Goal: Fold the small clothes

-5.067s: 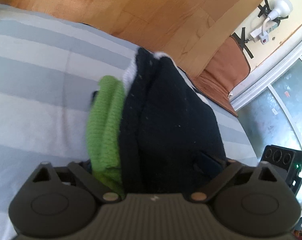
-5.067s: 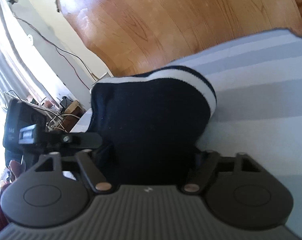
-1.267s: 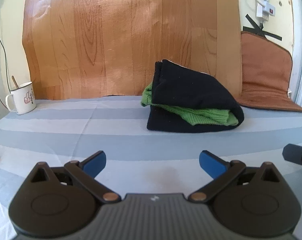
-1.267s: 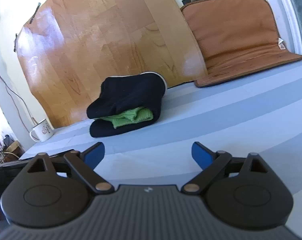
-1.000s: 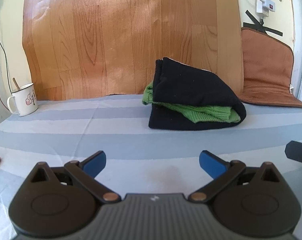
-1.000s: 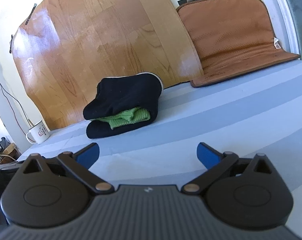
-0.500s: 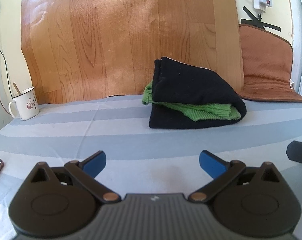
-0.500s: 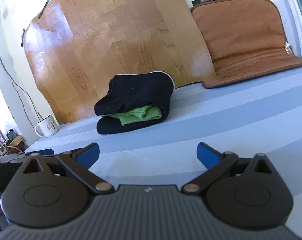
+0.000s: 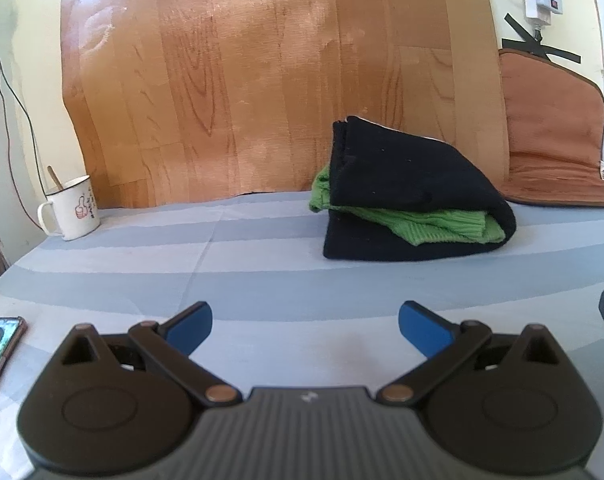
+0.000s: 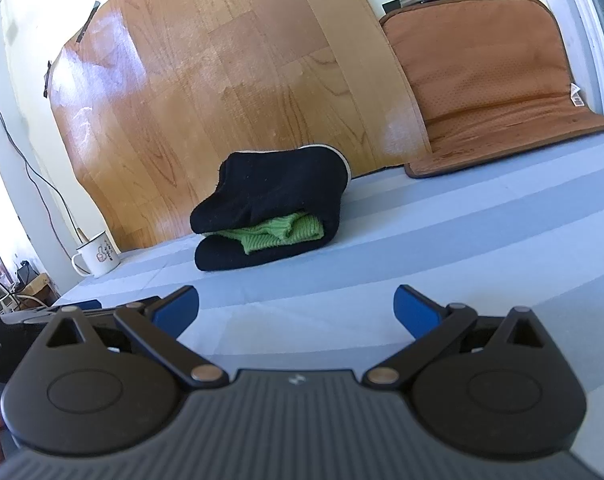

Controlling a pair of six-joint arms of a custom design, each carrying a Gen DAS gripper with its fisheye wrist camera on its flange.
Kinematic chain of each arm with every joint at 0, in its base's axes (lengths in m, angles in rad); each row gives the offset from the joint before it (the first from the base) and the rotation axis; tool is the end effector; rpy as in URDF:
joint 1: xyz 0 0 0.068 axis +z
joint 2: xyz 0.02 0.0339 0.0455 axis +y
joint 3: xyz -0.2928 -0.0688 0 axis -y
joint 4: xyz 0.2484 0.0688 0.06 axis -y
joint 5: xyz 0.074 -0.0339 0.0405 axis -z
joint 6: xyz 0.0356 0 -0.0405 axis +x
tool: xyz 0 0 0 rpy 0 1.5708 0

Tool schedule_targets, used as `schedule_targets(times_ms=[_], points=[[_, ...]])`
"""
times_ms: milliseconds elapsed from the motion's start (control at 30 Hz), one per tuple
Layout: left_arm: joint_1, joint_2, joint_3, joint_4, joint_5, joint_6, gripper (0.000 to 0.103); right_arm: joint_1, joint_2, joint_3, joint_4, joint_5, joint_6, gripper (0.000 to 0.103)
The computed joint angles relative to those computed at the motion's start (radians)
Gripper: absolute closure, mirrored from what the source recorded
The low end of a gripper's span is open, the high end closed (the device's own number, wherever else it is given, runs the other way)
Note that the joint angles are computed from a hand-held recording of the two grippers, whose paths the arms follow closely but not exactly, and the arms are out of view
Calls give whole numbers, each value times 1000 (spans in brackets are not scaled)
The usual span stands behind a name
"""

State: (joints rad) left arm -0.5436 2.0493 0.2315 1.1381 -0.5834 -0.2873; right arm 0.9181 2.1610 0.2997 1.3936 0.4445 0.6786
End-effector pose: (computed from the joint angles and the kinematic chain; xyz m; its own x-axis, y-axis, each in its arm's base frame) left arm 0.2095 -0.1037 0.0527 -0.5343 0.0466 -0.8440 -0.0901 0.9897 0.1117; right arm 0.1725 0.2005 0.0537 -0.5170 0.2568 -0.8165 -0.2050 0.8890 0.4094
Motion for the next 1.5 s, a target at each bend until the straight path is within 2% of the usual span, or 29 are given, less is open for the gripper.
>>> schedule_targets(times_ms=[367, 767, 1200, 1333, 1433, 1500], points=[[-4, 4, -3, 11, -7, 20, 0, 1, 2, -2, 1, 24, 11, 0], [30, -39, 23, -109, 68, 17, 0, -4, 1, -2, 2, 17, 8, 0], [47, -46, 23, -126, 108, 25, 0, 2, 0, 0, -4, 25, 13, 0], [50, -48, 17, -114, 133, 41, 0, 2, -1, 0, -6, 26, 14, 0], [60, -46, -14, -48, 184, 60, 0, 1, 0, 0, -4, 25, 13, 0], [57, -46, -16, -45, 188, 63, 0, 0, 0, 0, -4, 24, 12, 0]])
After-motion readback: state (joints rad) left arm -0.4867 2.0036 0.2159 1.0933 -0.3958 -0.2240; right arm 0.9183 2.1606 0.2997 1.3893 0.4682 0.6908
